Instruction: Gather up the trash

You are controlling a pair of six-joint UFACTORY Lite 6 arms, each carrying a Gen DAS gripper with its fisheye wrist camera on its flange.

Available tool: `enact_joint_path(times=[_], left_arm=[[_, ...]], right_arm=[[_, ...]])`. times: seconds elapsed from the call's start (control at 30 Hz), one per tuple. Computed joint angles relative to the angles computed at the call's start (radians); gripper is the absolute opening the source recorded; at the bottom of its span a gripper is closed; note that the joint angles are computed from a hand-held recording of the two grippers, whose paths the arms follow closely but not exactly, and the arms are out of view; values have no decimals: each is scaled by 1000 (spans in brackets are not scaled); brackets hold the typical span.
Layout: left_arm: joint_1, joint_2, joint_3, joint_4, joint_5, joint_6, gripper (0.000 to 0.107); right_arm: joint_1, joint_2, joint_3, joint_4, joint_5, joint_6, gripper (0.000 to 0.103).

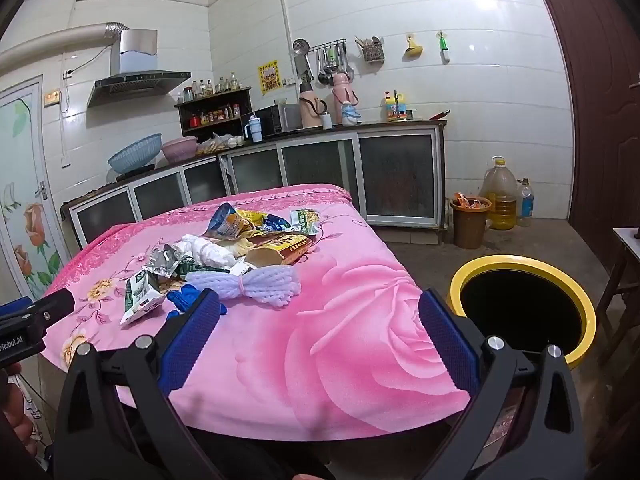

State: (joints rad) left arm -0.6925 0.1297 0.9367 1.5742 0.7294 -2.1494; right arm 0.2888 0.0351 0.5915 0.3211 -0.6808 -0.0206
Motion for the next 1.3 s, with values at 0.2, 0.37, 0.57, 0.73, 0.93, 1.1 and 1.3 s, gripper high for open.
enact_joint_path(times=[0.2,0.37,0.57,0.73,0.93,1.1,1.3], left_arm=[[17,-12,-1,-10,-24,10,95],[15,-9,1,-13,-25,18,95],[14,-2,7,-13,-24,15,95],[19,4,9,-11,-30,9,95],[25,12,9,-3,-53,-7,95],[28,24,14,-4,-69,-16,95],[36,10,4,-8,-78,-7,95]], right_arm=[[0,7,5,0,-3,0,95],[-4,5,5,-8,0,6,95],[-3,4,8,-2,7,0,95],[-3,4,9,-3,9,1,95],[-4,3,8,-3,10,1,95],[-5,3,7,-6,9,5,95],[-8,3,5,-11,11,9,95]])
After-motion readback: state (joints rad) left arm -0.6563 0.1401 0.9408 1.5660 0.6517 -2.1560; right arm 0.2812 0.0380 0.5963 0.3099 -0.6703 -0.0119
